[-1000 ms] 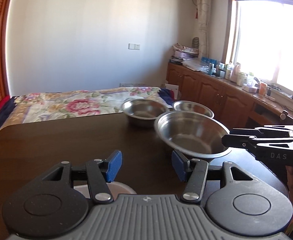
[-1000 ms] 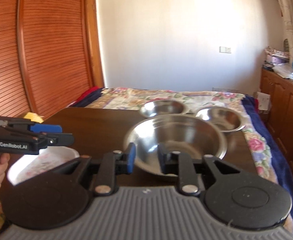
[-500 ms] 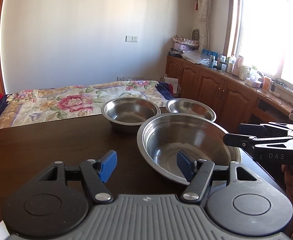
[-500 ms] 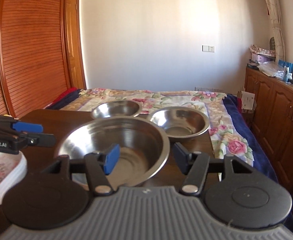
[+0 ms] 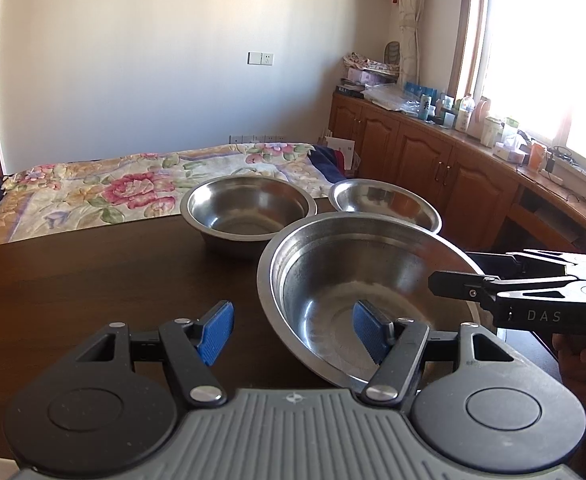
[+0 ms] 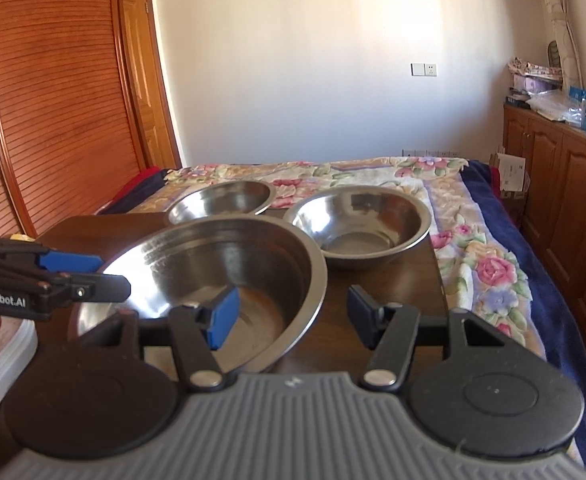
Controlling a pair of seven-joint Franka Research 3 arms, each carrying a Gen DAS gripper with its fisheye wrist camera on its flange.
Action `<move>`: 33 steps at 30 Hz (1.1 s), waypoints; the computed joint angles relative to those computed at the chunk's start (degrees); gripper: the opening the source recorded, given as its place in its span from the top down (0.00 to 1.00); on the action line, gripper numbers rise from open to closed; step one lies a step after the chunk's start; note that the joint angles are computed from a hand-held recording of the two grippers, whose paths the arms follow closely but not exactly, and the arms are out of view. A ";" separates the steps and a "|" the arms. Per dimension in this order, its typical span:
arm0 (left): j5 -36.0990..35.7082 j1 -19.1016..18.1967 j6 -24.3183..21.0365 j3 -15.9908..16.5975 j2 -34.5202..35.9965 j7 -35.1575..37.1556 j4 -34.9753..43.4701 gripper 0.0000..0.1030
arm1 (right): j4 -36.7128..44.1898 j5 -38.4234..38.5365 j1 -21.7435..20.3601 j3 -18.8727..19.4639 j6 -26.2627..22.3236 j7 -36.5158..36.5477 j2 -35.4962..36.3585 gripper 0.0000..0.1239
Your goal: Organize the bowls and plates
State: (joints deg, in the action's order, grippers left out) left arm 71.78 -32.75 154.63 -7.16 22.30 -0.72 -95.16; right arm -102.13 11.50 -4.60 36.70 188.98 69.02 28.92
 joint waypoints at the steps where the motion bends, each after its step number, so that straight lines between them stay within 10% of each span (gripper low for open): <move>1: -0.11 0.13 0.29 0.01 0.16 0.03 0.10 0.34 | 0.08 0.05 0.06 -0.07 -0.15 0.11 0.04 0.51; 16: -3.01 -0.46 1.72 0.88 2.10 2.06 2.06 0.56 | 1.87 3.18 -0.55 1.62 -2.34 -3.14 1.38 0.57; 33: 0.90 -1.15 1.06 0.64 -0.80 -0.47 -0.61 0.58 | -0.82 5.52 0.06 1.22 0.53 -3.49 -0.67 0.77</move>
